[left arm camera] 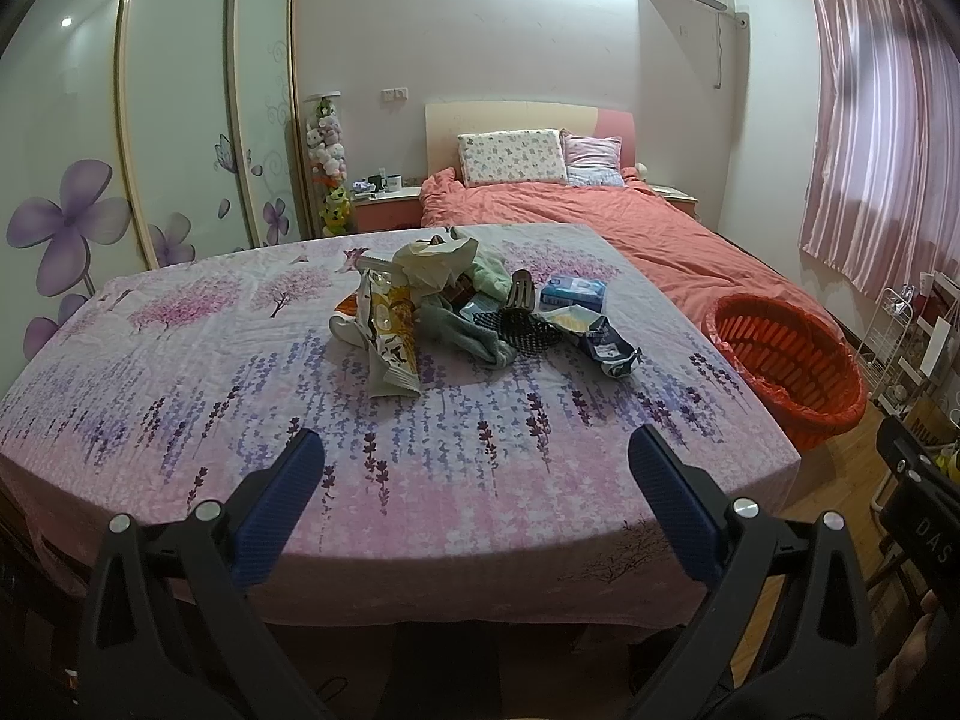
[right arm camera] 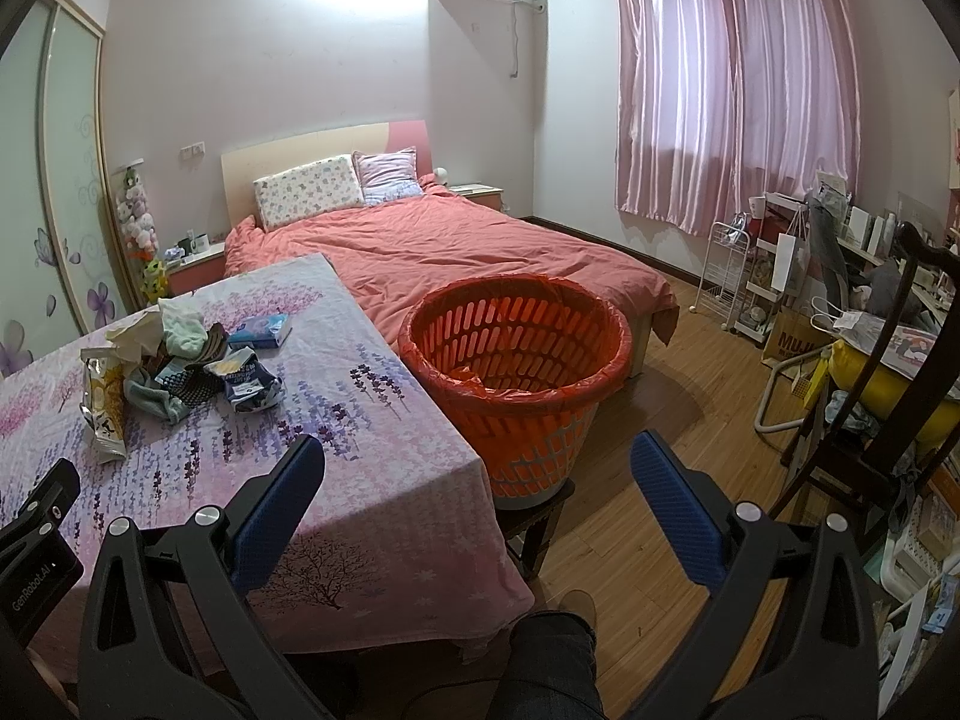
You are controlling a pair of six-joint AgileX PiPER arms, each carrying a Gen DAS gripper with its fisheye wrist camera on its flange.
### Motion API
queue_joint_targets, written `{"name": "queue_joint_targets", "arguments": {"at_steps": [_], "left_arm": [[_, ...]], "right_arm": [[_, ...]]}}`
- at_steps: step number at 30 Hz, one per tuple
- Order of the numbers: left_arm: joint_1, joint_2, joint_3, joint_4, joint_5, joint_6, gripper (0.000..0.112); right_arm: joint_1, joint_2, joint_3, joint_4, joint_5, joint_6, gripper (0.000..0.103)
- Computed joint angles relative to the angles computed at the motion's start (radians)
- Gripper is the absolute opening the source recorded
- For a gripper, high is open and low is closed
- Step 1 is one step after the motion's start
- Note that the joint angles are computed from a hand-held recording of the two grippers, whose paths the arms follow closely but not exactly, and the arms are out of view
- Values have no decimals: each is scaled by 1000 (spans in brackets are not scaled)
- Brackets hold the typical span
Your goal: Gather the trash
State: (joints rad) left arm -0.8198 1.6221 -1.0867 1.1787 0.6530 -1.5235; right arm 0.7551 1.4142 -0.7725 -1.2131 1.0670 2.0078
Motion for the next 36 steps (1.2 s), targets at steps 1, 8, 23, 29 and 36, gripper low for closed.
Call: {"name": "queue_joint_targets", "arguments": {"at_steps": [1, 8, 23, 29, 36], "left_arm": [[0, 0, 0, -1, 0, 1, 99], [0, 1, -2, -2, 3, 1, 99], [277, 84, -62, -89, -132, 75, 99], [391, 178, -177, -208, -192, 232, 99], [466, 301, -335, -445, -239, 519, 99]], "right_arm": [[0, 0, 0, 1, 0, 0, 101], [3, 1, 2, -2, 1, 3, 101], [-182, 110, -105, -94, -313, -79, 100], [-277, 219, -248, -63, -505, -216, 91], [-364, 437, -507, 292, -660, -653, 78]]}}
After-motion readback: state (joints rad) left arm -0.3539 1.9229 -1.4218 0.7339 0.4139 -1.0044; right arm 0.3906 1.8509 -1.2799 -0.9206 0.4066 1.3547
